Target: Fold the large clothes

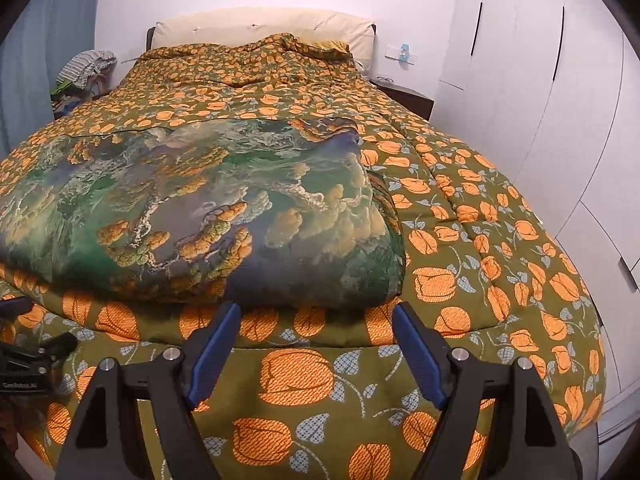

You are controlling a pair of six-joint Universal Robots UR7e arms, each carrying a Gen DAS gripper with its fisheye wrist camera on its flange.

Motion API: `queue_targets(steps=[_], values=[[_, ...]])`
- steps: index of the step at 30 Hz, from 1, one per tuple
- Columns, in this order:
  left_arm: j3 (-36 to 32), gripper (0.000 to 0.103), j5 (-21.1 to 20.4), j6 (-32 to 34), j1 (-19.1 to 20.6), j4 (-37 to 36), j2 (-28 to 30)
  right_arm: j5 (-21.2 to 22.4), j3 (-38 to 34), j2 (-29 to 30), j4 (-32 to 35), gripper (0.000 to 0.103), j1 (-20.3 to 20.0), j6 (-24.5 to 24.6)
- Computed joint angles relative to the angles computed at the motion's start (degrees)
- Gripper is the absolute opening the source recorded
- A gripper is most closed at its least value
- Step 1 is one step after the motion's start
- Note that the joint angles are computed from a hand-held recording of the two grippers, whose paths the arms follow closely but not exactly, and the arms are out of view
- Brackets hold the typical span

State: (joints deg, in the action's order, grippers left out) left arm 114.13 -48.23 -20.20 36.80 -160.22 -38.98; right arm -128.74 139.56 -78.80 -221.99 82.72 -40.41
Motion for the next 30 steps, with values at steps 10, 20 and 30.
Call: queue_targets(steps=[10,20,30], values=[[1.14,0.102,2.26,-0.56,-0.85,-3.55,-1.35,-1.11,-0.36,0.54,-0.98,0.080,0.03,-0.53],[1.81,0.102,4.43,0.21,-1.69,-5.48,-1.85,-1.36,-0.42,0.80,-1.25,0.080,0.15,-0.61],[2.04,0.102,6.90,-1.16,-1.65,-6.17,-2.74,2.92,0.70,-1.55,0.21,0.080,-0.53,1.61]])
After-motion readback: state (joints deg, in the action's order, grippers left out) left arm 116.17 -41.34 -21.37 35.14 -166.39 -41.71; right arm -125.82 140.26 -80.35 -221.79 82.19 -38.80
